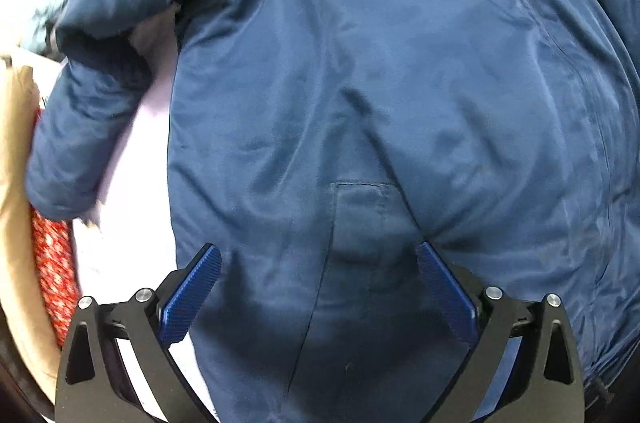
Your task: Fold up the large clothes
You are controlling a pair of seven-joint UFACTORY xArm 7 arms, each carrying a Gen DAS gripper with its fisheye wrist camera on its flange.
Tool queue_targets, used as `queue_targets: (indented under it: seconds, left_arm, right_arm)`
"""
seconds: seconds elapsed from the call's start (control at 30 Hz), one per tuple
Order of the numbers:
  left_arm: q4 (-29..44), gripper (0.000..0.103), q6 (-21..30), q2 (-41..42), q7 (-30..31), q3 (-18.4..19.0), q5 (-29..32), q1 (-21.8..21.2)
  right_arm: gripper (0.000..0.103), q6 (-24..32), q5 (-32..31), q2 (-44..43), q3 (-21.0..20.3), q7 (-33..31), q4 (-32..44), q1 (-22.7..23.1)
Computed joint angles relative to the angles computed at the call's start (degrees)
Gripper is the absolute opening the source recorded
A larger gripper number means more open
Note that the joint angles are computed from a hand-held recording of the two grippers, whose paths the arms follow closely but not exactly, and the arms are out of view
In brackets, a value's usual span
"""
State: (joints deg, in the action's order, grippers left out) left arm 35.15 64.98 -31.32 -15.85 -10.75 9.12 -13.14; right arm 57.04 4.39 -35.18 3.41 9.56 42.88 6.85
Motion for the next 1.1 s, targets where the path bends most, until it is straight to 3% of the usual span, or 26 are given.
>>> queue_targets:
  seconds: [0.27, 0.57, 0.67, 0.73, 0.77, 0.83, 0.93, 1.1]
  left_arm:
    - [4.8, 0.096, 1.4, 0.1, -2.4, -3.8, 1.7, -2.8]
    - [11.4, 0.096, 3.4, 4.0, -5.3, -5.5, 3.4, -4.1]
    - [12.9, 0.096, 4.0, 4.7, -5.7, -5.6, 3.8, -4.7]
    - [14.6, 0.096, 4.7, 6.2, -6.6, -6.2, 4.1, -5.1]
    - [15.1, 0.096, 5.0, 6.7, -6.9, -6.4, 4.2, -5.4]
    - [15.5, 0.096, 5.7, 6.7, -6.4, -6.1, 4.3, -5.8]
    - [16.1, 0.096, 6.5, 7.2, -6.3, -6.2, 4.5, -6.5]
    - [16.6, 0.096, 5.3, 7.5, -6.2, -5.7, 5.1, -6.4]
  right_arm:
    - [0.098, -3.9, -6.2, 6.2, -9.6, 5.6, 8.1, -16.6]
    - [0.095, -11.1, -0.6, 18.4, -16.0, 4.8, 15.4, -23.4]
    - [0.077, -13.6, 4.6, 21.8, -17.1, 2.2, 17.4, -23.8]
    - [0.05, -14.2, 6.7, 23.1, -17.0, 0.1, 18.2, -23.9]
    - [0.044, -14.2, 8.0, 23.5, -16.8, -0.8, 18.3, -23.9]
    - [0.02, -14.3, 11.5, 21.9, -17.2, -3.4, 17.3, -23.9]
    - [0.011, -16.3, 12.4, 22.6, -16.9, -4.7, 19.3, -24.2]
    - [0.009, -18.6, 4.8, 24.9, -16.5, -2.2, 26.3, -27.6]
